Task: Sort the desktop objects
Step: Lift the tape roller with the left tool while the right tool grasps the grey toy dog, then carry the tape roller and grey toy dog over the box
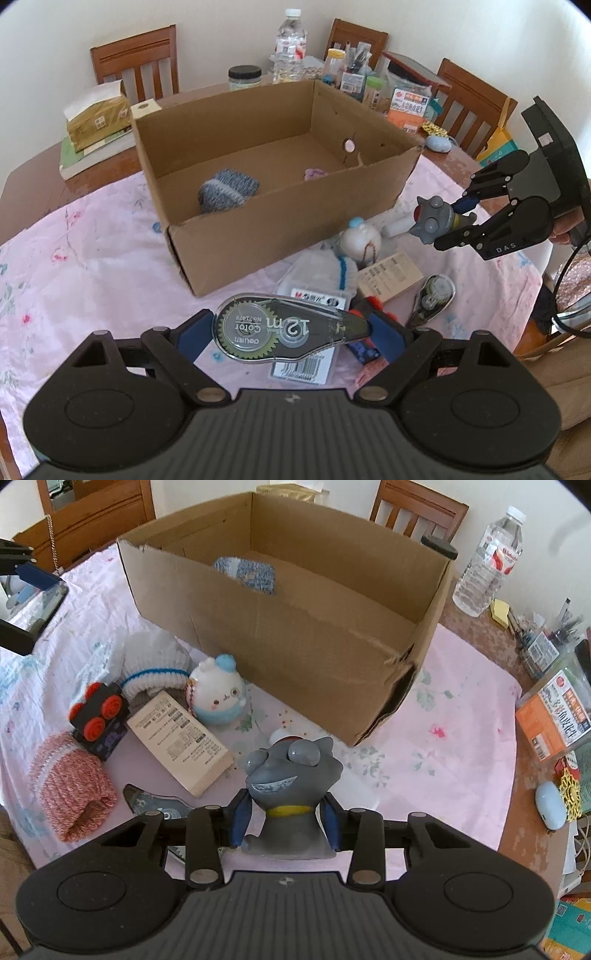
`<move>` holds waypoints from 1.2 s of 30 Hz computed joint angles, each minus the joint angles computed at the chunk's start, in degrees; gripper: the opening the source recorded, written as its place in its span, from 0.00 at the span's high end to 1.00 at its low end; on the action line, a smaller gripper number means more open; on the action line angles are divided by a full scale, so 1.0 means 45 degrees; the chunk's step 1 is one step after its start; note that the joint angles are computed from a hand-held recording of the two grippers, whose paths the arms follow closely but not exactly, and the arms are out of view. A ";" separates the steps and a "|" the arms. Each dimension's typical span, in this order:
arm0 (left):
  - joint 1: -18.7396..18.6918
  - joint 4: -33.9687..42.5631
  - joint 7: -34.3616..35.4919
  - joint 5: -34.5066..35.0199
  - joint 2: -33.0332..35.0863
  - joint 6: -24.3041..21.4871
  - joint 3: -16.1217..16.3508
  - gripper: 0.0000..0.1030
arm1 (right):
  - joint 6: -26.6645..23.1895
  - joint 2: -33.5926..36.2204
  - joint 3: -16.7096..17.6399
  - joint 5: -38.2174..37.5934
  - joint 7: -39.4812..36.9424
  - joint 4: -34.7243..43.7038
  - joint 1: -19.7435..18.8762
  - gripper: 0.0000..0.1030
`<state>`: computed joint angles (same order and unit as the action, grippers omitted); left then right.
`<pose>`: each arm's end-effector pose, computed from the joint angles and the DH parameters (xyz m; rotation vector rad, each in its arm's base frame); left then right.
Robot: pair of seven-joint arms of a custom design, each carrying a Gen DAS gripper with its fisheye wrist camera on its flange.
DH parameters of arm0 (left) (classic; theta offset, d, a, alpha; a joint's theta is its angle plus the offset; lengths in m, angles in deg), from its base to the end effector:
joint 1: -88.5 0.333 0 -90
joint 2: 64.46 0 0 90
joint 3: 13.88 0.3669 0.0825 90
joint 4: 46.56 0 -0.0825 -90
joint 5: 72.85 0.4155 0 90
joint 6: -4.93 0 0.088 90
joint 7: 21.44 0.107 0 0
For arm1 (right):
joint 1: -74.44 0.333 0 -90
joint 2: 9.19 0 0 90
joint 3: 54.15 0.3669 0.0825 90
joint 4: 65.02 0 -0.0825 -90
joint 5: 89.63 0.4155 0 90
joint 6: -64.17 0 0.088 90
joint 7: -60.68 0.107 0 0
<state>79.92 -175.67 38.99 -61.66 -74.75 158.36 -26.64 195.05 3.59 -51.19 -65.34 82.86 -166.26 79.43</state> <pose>0.5109 -0.2127 0.5393 -1.8909 1.9159 -0.6968 0.6832 0.1022 0.5041 -2.6203 0.6467 -0.2510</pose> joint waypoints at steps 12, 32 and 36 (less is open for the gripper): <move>-0.0222 0.0799 0.0825 -0.0218 0.0405 -0.0111 0.0039 0.13 | -0.1364 -0.0326 -0.0032 0.1049 -0.0981 0.0697 -0.0263 0.56; 0.0127 0.2567 0.0781 0.1716 0.1330 0.0275 0.0139 0.13 | -0.1411 0.0049 0.0090 0.2229 -0.2050 0.2384 -0.0298 0.56; 0.0148 0.3113 0.0708 0.2391 0.1769 0.0280 0.0210 0.13 | -0.1114 0.0323 0.0216 0.2365 -0.2081 0.2874 -0.0248 0.56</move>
